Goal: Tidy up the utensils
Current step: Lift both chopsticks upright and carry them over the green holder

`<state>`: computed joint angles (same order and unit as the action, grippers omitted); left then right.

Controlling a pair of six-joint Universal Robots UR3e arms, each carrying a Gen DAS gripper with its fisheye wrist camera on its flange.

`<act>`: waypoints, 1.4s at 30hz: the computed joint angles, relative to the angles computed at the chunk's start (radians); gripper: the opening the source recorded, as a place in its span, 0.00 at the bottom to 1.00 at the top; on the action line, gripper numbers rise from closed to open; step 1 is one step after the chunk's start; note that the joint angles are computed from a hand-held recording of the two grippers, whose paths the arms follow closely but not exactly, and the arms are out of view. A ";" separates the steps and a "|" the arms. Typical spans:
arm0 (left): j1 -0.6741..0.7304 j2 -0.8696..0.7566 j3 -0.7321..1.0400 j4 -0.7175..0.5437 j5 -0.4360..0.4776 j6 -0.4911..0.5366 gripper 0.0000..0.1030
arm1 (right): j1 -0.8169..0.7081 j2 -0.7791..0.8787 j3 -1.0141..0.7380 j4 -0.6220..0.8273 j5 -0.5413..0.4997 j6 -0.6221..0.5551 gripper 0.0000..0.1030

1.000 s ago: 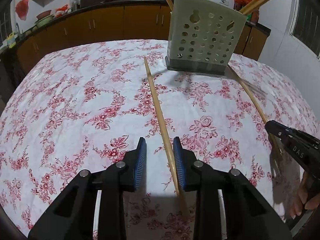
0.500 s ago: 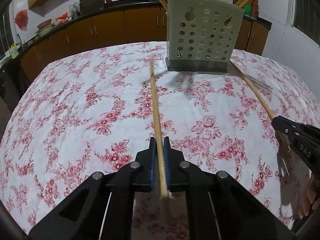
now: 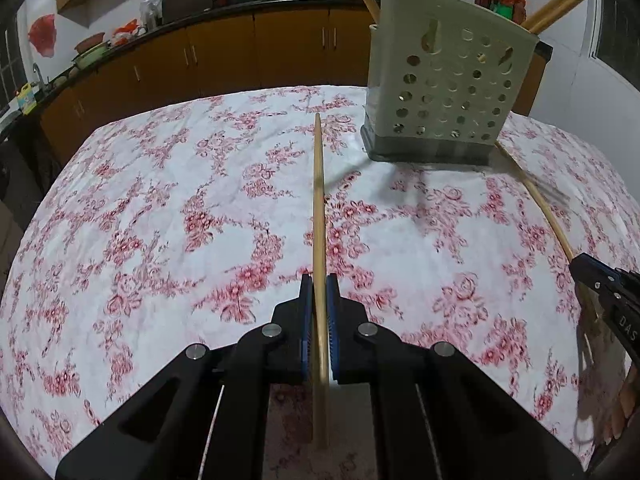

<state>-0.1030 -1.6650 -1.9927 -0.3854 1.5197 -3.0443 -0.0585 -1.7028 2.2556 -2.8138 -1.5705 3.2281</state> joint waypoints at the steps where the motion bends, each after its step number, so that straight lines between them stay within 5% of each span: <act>1: 0.001 -0.007 0.005 0.003 -0.002 0.000 0.08 | 0.001 0.008 -0.007 -0.002 -0.003 -0.001 0.08; 11: 0.011 -0.029 0.024 0.015 -0.013 -0.011 0.08 | -0.012 0.115 -0.097 -0.019 -0.023 -0.014 0.08; 42: 0.021 0.004 -0.008 0.012 -0.035 -0.009 0.08 | -0.053 0.047 -0.026 -0.039 0.014 -0.020 0.08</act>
<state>-0.0824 -1.6613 -2.0003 -0.3731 1.4851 -3.0532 -0.1116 -1.6556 2.2292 -2.8530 -1.5568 3.2080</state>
